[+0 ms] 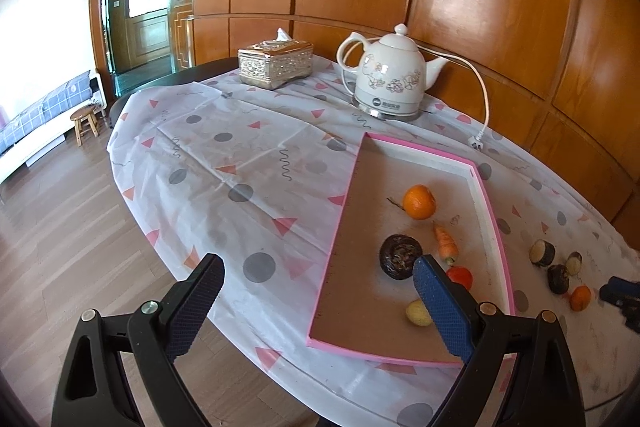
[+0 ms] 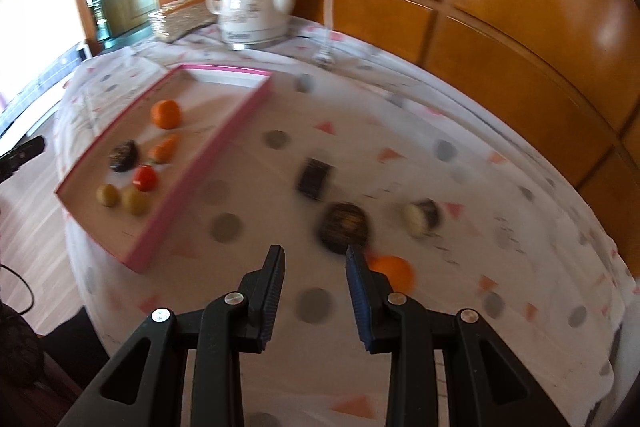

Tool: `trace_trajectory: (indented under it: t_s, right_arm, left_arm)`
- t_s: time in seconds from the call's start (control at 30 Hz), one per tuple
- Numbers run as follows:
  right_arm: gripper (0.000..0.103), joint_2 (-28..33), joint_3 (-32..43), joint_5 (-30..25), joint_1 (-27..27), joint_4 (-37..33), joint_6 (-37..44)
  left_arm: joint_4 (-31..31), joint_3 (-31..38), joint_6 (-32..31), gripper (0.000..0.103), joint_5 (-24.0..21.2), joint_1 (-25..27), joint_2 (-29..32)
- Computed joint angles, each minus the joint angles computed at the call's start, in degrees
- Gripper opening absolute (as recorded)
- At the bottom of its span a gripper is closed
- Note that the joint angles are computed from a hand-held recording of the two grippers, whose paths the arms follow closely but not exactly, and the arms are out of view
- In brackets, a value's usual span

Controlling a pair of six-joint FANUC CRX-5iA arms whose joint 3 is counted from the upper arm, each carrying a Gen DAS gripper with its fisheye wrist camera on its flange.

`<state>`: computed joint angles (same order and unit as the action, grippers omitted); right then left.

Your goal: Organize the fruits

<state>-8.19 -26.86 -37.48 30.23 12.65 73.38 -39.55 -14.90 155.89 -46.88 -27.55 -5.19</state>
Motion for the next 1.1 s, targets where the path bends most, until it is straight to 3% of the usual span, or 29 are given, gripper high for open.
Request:
trace_trajectory:
  t_s: [0.6, 0.83, 1.1]
  right_arm:
    - [0.032, -0.6, -3.1, -2.6, -16.0, 8.0, -9.5]
    - [0.032, 2.6, -3.6, -3.5, -23.5, 11.5, -19.8]
    - [0.032, 3.7, -1.9, -7.0, -31.1, 9.2, -29.8]
  left_arm:
    - [4.7, 3.2, -9.9, 0.096, 1.7, -1.6, 3.7]
    - [6.4, 5.3, -13.5, 0.096, 1.7, -3.0, 6.0]
    - [9.7, 7.5, -18.5, 0.096, 3.1, -3.3, 8.7]
